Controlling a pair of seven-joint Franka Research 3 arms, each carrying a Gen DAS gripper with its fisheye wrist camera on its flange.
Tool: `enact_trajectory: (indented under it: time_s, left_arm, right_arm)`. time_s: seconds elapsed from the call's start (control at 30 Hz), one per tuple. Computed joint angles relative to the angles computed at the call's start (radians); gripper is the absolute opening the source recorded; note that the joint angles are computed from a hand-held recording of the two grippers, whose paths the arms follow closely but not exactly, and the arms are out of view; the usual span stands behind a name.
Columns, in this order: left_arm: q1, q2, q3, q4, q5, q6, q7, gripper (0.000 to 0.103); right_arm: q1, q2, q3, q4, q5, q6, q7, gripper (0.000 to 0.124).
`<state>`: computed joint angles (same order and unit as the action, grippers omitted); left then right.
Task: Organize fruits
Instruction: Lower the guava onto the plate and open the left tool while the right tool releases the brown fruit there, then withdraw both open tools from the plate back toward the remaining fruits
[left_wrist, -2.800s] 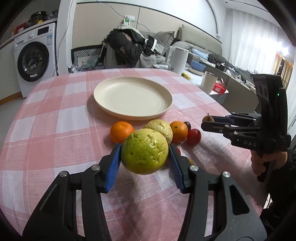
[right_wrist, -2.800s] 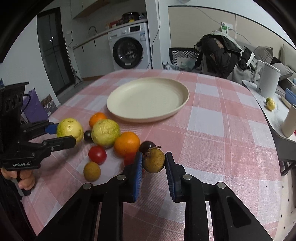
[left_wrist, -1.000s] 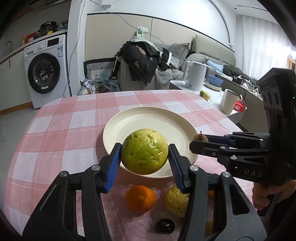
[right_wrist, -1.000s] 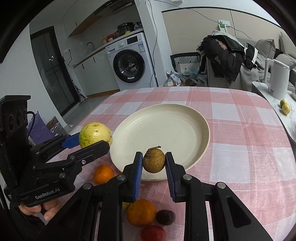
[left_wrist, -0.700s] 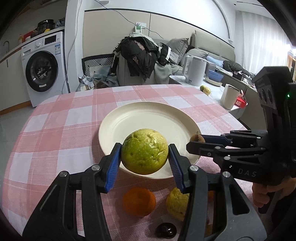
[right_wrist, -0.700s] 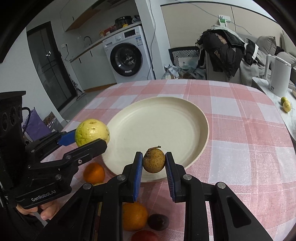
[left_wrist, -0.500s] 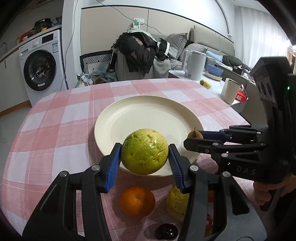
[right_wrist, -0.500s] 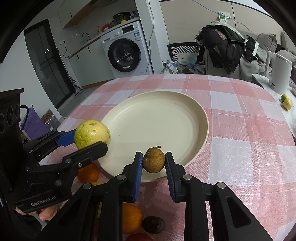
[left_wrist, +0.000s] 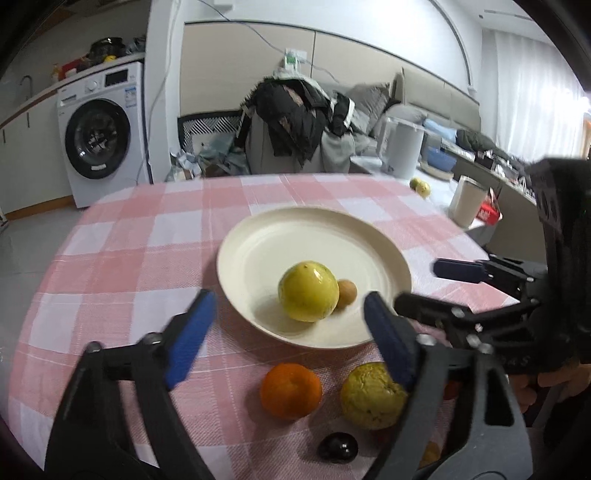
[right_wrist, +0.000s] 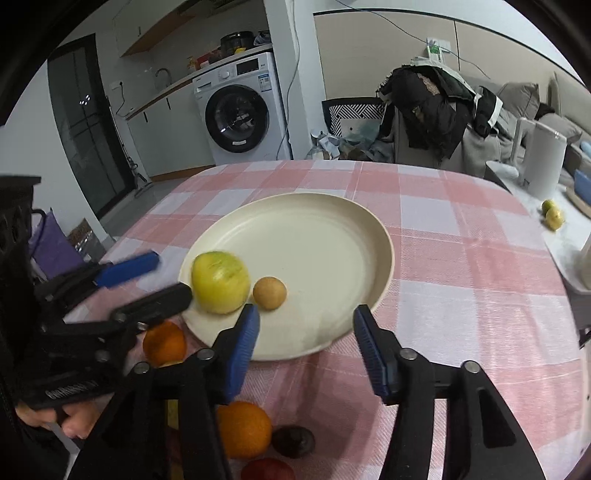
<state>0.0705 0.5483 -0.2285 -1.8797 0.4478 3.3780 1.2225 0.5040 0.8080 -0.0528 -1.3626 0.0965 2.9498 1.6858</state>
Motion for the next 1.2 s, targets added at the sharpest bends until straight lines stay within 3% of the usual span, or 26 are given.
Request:
enact_trajectory:
  time_s: [0.07,0.1,0.2,0.3,0.57,0.67,0.73,0.83,0.97,1.03,1.2]
  left_arm:
    - [-0.017,-0.032,0.029,-0.038,-0.016,0.023,-0.012,0.092]
    - [-0.020,-0.048,0.037,-0.060,-0.022,0.035,-0.018,0.102]
    - [-0.035,-0.095,0.072,-0.132,-0.035,0.106,-0.033,0.102]
    - [-0.081,-0.144,0.129,-0.194,-0.065,0.128,-0.014,0.102]
    - [-0.054,-0.233,0.112,-0.310,-0.026,0.154,-0.016,0.102]
    - [-0.078,-0.254,0.124,-0.344,-0.042,0.159,0.005,0.102]
    - [-0.076,-0.262,0.118,-0.360,-0.038,0.157,0.005,0.102]
    - [-0.062,-0.268,0.102,-0.377,-0.016,0.155,-0.006,0.102]
    - [0.001,-0.249,0.049,-0.359,0.062,0.141,-0.090,0.102]
    - [0.050,-0.238,0.008,-0.344,0.133,0.129,-0.146,0.102]
    - [-0.025,-0.241,0.076,-0.350,0.097,0.119,-0.088,0.102]
  right_arm:
    - [0.018,-0.028,-0.024,-0.051,-0.001,0.042,0.022,0.094]
    - [0.026,-0.043,-0.035,-0.076,0.002,0.057,0.036,0.097]
    - [0.001,-0.085,-0.001,-0.133,0.023,0.075,0.022,0.103]
    - [-0.008,-0.132,0.014,-0.207,0.033,0.120,-0.006,0.103]
    - [0.010,-0.230,0.011,-0.363,0.064,0.164,-0.039,0.103]
    - [0.018,-0.243,0.008,-0.385,0.069,0.151,-0.043,0.103]
    - [0.021,-0.251,0.009,-0.401,0.072,0.152,-0.042,0.103]
    - [-0.019,-0.258,0.061,-0.424,0.086,0.166,-0.075,0.103]
    - [0.044,-0.262,-0.010,-0.431,0.061,0.147,-0.059,0.103]
    - [0.047,-0.263,-0.014,-0.431,0.052,0.137,-0.058,0.103]
    - [0.052,-0.261,-0.020,-0.426,0.034,0.122,-0.047,0.103]
